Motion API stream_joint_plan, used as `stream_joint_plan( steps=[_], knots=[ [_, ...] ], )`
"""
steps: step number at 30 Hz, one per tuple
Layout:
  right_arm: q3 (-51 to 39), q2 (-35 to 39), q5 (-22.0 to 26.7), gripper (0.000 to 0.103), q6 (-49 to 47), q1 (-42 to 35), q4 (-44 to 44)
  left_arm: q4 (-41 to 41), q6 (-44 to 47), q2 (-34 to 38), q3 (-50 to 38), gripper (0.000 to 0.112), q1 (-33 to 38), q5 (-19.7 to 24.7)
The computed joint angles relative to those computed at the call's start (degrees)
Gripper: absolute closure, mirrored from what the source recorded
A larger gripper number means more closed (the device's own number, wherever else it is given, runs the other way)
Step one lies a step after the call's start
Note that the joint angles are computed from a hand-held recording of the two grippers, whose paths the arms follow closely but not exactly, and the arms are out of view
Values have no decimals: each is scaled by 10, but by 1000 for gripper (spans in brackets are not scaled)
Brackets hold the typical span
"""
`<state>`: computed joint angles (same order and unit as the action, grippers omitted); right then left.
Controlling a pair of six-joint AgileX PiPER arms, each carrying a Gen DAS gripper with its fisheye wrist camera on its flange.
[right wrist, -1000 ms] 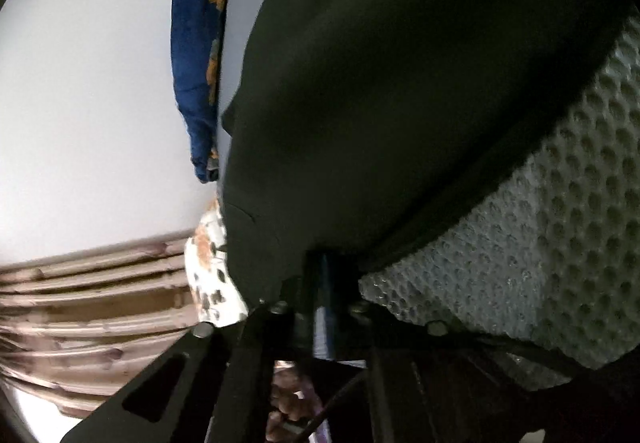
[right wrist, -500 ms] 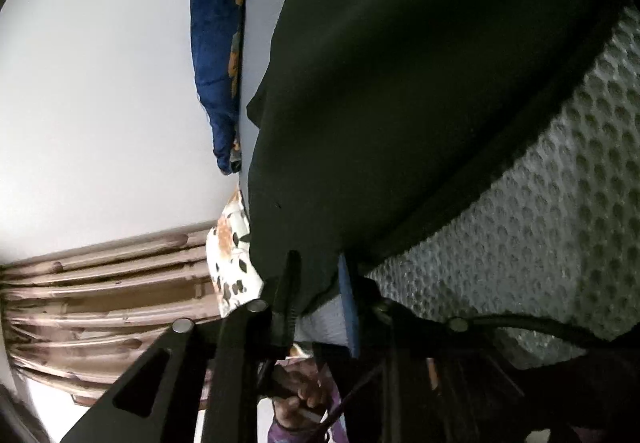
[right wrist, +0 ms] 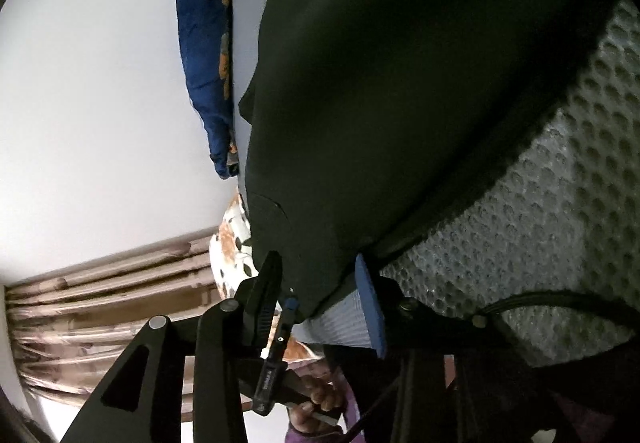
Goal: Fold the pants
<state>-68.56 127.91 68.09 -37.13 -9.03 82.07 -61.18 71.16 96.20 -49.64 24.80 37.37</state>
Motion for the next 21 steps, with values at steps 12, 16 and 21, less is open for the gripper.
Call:
stream_joint_plan(
  steps=[12, 16, 21],
  knots=[
    [23, 4, 0, 53, 3, -6, 41, 3, -3, 0, -4, 55, 6, 11],
    [35, -11, 14, 49, -5, 0, 42, 11, -13, 1, -9, 55, 8, 17],
    [40, -18, -2, 49, -12, 0, 48, 7, -8, 4, -9, 55, 9, 18]
  ],
)
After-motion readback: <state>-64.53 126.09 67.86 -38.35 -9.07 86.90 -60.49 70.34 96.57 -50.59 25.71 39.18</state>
